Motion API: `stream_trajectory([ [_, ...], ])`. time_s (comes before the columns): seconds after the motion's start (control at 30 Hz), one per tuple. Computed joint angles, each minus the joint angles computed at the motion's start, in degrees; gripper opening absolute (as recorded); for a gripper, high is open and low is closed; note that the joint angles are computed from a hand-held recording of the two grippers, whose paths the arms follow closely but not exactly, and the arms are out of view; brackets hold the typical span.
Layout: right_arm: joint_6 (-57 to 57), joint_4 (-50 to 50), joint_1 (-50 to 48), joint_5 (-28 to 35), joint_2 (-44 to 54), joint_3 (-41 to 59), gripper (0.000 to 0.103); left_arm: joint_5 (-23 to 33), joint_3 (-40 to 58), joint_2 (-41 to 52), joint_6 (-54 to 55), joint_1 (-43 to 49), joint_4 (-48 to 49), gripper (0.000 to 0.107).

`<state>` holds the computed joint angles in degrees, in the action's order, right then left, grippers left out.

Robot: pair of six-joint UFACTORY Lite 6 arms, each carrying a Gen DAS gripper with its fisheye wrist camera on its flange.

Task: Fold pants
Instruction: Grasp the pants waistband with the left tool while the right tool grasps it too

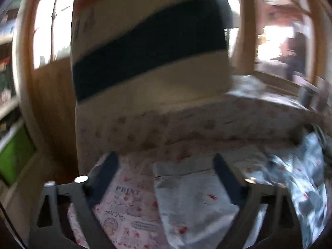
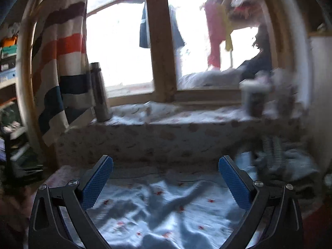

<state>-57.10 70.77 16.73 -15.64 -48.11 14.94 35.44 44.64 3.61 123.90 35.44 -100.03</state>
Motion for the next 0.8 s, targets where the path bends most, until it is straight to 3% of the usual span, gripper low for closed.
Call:
stream_trajectory([
  [0.07,11.99,-11.99,-3.47,3.64,10.75,5.99,0.096,-0.82,8.89,9.26,-10.64,-0.99,7.52,0.072],
  [0.1,17.99,-17.99,-3.97,3.37,16.5,9.09,0.084,-0.92,13.36,13.41,-16.29,-1.78,12.14,0.069],
  [0.2,34.63,-35.98,-4.7,0.98,34.17,18.45,0.069,-4.13,22.88,21.38,-29.59,-5.61,23.67,0.058],
  [0.3,48.38,-52.58,-5.92,3.65,49.66,29.59,0.062,-8.51,30.53,28.36,-47.58,-9.01,38.23,0.04],
  [0.37,49.33,-54.59,-6.08,5.43,57.71,35.96,0.06,-5.14,35.76,32.97,-55.38,-8.84,43.88,0.038],
  [0.57,16.72,-24.97,-6.77,9.53,77.71,52.96,0.052,-2.82,43.37,41.88,-57.49,-9.26,46.03,0.038],
  [0.67,-1.27,-9.74,-7.72,13.36,84.45,59.81,0.052,-1.12,44.61,43.74,-53.54,-9.8,43.41,0.038],
  [0.8,-24.35,13.98,-8.48,13.31,90.9,66.07,0.059,-4.43,43.92,43.0,-54.62,-11.18,43.82,0.04],
])
